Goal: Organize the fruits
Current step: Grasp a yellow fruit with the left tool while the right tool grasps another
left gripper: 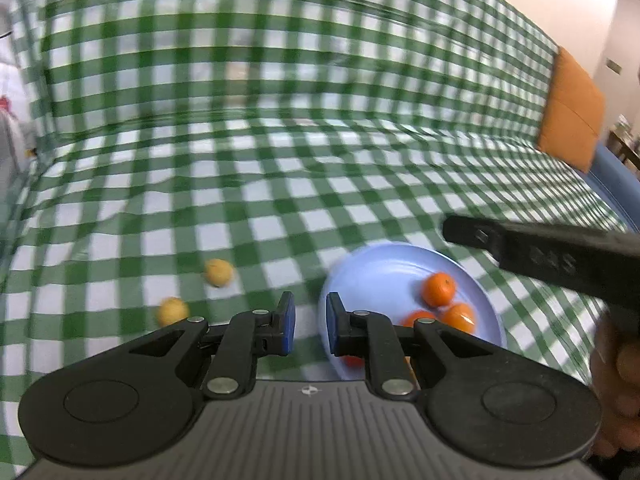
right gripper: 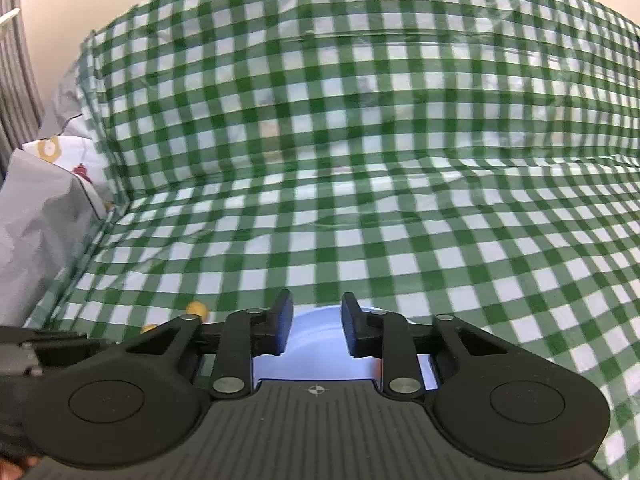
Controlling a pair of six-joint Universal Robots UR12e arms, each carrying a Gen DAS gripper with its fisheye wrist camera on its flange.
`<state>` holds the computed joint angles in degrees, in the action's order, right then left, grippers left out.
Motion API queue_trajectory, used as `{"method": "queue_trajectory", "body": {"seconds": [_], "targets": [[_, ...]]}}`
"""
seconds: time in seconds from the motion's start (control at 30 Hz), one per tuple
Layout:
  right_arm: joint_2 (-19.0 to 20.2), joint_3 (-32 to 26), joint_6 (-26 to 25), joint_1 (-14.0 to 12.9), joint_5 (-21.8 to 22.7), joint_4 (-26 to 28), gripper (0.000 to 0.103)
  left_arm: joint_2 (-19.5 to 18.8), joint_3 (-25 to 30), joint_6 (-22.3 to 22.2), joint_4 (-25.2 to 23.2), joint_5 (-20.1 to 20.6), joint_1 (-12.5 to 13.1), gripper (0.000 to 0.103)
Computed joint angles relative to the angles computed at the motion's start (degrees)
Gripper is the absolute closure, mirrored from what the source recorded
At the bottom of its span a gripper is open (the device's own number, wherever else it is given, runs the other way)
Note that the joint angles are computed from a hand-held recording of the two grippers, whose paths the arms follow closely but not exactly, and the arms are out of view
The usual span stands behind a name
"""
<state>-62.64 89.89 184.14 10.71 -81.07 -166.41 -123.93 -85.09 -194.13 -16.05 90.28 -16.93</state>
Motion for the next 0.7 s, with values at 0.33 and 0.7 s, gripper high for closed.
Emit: {"method": "queue_trajectory", "body": {"seconds": [0.33, 0.7], "targets": [[2.2, -2.8, 1.3, 1.4, 5.7, 1.2, 0.078, 1.1, -0.4, -15.5, -6.6, -4.1, 6.8, 0.085], [6.7, -8.1, 1.4, 3.4, 9.0, 5.6, 0.078, -1.5, 2.9, -13.5, -13.1, -5.1, 6.9, 0.071]]}}
